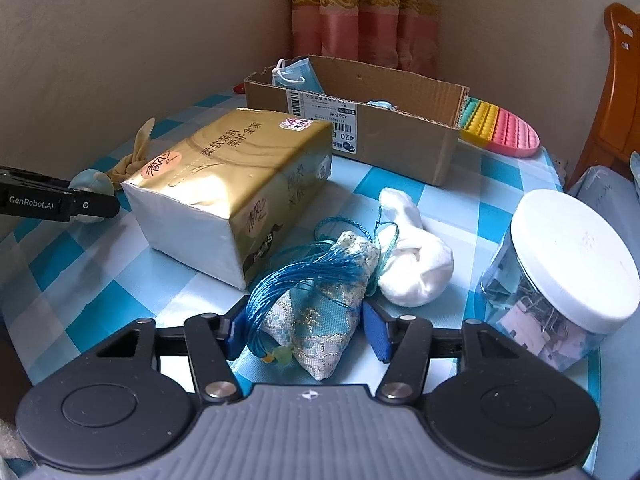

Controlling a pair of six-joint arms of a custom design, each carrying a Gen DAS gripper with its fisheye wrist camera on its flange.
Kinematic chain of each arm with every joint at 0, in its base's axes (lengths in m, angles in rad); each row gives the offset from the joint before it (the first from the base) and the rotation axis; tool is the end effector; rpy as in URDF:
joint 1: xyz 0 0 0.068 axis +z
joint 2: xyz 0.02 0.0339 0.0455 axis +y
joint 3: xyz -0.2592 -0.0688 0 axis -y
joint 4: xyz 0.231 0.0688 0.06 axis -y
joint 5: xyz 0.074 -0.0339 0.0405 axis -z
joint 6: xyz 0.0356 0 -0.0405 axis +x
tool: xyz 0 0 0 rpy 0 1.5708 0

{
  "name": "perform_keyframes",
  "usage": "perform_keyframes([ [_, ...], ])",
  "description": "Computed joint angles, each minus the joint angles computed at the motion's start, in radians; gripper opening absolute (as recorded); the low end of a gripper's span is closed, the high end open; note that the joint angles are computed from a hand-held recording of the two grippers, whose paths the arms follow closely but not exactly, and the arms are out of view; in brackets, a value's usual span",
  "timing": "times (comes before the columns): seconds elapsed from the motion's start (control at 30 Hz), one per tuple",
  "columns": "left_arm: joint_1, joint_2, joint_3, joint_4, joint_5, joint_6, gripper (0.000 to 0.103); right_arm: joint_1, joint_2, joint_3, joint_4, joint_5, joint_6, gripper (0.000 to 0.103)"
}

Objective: Organize soft objects
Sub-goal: 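Close the right tool on the blue mesh bag while the left tool grasps the light blue pot, then carry the bag and pot to the box and open the right tool over it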

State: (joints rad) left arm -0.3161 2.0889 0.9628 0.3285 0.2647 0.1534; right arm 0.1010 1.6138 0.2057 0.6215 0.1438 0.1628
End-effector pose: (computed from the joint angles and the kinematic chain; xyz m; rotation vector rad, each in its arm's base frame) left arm 0.3560 -0.1262 0.0784 0.6744 2.2692 -0.3918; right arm 0.2044 0.0156 0.0769 0.1423 2.3431 -0.0399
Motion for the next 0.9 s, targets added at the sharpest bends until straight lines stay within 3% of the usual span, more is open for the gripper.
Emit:
perform_keyframes([
  [0.13,0.0,-0.003,0.001,-0.01,-0.001,0.003,0.049,0.028,0.014,0.016,-0.008,0.04,0.004,0.06],
  [0.27,0.002,-0.022,-0.006,-0.025,0.007,0.014,0.049,0.043,-0.032,0.011,-0.056,0.035,0.0,0.039],
  [0.5,-0.001,-0.085,-0.045,-0.049,0.029,0.055,0.049,0.043,-0.213,-0.03,-0.181,0.027,-0.007,0.038],
  [0.9,-0.013,-0.233,-0.129,-0.13,0.079,0.13,0.048,0.041,-0.662,-0.04,-0.574,-0.001,-0.115,0.039],
])
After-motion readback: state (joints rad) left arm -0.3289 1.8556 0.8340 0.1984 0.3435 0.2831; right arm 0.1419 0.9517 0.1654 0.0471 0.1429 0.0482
